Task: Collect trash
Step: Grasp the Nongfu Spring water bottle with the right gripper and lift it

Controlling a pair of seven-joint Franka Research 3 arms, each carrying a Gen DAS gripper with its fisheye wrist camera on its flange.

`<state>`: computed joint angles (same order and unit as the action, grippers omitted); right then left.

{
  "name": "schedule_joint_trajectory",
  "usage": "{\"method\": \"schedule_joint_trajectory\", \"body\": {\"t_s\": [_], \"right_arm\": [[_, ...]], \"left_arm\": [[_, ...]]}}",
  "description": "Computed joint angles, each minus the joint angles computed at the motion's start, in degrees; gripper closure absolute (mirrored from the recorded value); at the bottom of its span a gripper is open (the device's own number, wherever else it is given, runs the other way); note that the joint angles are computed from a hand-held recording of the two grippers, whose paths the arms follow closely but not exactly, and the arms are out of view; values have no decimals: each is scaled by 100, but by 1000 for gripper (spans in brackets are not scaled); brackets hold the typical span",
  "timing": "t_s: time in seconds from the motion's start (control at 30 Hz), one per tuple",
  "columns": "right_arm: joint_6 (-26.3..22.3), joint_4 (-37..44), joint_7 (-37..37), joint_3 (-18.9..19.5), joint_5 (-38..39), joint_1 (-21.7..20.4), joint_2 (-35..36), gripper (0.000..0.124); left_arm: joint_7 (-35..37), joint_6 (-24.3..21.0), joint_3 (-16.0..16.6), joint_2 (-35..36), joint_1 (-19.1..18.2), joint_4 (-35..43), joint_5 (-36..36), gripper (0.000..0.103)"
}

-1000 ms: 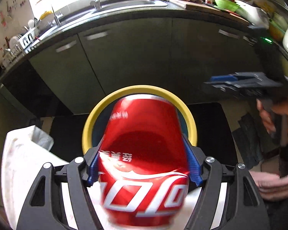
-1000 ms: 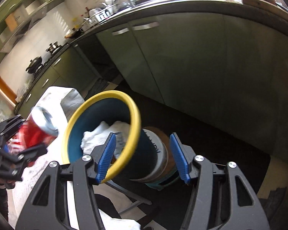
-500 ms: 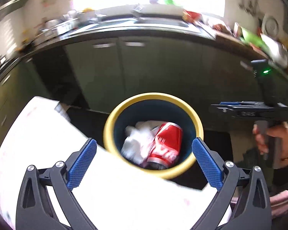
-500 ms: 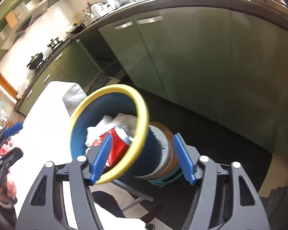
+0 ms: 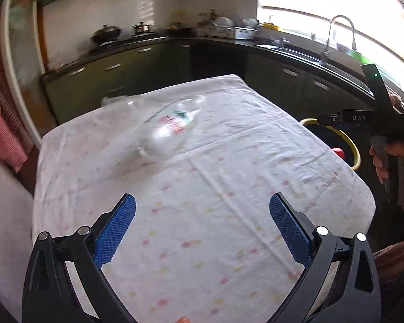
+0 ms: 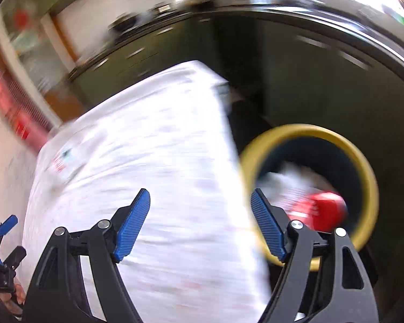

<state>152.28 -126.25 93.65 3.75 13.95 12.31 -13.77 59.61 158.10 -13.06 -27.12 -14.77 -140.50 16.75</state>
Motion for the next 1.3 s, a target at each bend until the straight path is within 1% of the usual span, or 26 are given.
{"method": "schedule_joint_trajectory", "body": {"t_s": [0.07,0.13,0.23,0.27,0.33,0.37,0.4,0.43,0.5,0.6,0.63,0.7,0.77,0.83,0.93,1.03,1.13,1.17,1.3], "right_arm": [[-57,417,120,247,-214,143,313,51],[-104,1028,423,466,-585,303,766,51],[-198,2026,1294,610,-1335,622,1489,50],[-277,2366,1631,594,-1604,765,1736,47],[-574,3182,2206,510,-2057,1109,2306,45],[-702,3492,2416,445,-2205,1281,2521,44],[-904,3866,2670,356,-2407,1483,2776,42],[-1085,4181,2849,260,-2524,1647,2991,41],[-1519,4866,3303,41,-2807,1998,3451,40],[-2058,5506,4190,-415,-3473,2498,3900,38],[-2242,5624,4530,-551,-3707,2638,3984,37],[-2576,5765,5016,-693,-4026,2793,4090,37],[-2940,6061,5160,-667,-4033,2810,4283,36],[-3116,6227,5339,-677,-4070,2853,4414,36],[-3618,6717,5518,-786,-4304,3035,4756,36],[-3801,6911,5349,-717,-4142,2994,4930,36],[-3723,6561,5459,-736,-4085,2977,4758,36],[-3623,6334,5480,-731,-4096,2949,4627,36],[-3027,5032,5287,-541,-3921,2587,3826,36]], "left_arm": [[-131,40,225,-570,73,-543,-132,5],[-164,51,418,-1044,153,-959,-220,5],[-178,36,559,-1529,311,-1354,-276,5],[-202,13,531,-1665,401,-1453,-246,5],[-155,-38,551,-1863,473,-1595,-205,5],[-143,-38,553,-1886,468,-1616,-217,5],[-75,-12,638,-1941,415,-1686,-256,5],[-106,0,592,-1879,395,-1639,-298,5],[-68,38,643,-1881,349,-1680,-361,5],[56,74,769,-1969,230,-1773,-482,5],[86,76,775,-1996,210,-1787,-513,5],[196,134,840,-2046,145,-1853,-574,5],[266,161,865,-2065,113,-1885,-634,5],[324,211,902,-2087,78,-1932,-702,5],[366,262,912,-2167,53,-2004,-787,5],[374,240,870,-2277,69,-2064,-812,5],[359,188,862,-2334,87,-2089,-837,5],[359,178,875,-2347,82,-2094,-852,5],[356,138,880,-2441,63,-2124,-897,5]]}}
